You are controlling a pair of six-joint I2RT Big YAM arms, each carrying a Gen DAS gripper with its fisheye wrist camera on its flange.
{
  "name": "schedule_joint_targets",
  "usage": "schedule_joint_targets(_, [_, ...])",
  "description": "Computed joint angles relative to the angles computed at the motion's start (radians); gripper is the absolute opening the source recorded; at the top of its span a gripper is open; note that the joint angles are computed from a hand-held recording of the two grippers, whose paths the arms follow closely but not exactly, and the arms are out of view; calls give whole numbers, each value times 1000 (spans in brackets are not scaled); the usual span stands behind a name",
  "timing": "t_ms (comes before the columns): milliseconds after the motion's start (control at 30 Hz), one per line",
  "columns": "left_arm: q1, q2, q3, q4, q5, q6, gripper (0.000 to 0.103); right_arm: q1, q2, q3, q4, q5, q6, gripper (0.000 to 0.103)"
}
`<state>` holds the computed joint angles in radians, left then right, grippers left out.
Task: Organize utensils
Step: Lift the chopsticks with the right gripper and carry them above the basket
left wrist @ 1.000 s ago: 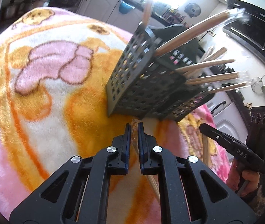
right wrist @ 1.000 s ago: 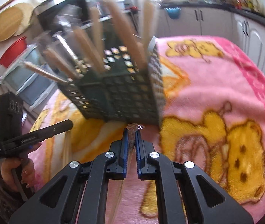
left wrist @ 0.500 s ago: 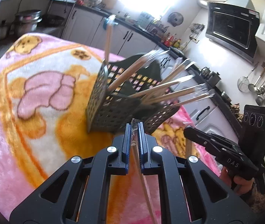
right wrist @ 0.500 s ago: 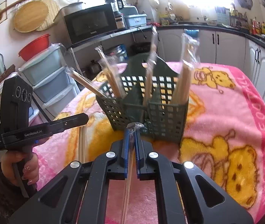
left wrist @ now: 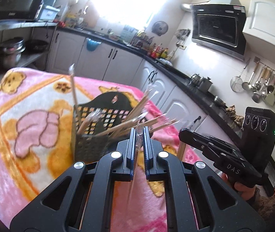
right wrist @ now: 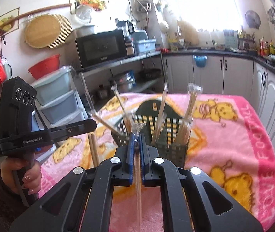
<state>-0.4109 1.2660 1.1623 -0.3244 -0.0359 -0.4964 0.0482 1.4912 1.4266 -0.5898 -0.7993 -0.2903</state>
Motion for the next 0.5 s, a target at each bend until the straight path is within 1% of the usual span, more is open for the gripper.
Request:
schedule_joint_targets(133, [-8, 0, 25, 15, 3, 21, 4, -17, -15, -4, 72, -19, 50, 6])
schedule_joint_targets(333, [-16, -6, 58, 35, 2, 52, 4, -34, -23, 8, 146, -37, 116, 6])
schedule_joint_targets(500, [-19, -16, 85, 59, -2, 75, 4, -49, -31, 14, 223, -47, 181, 6])
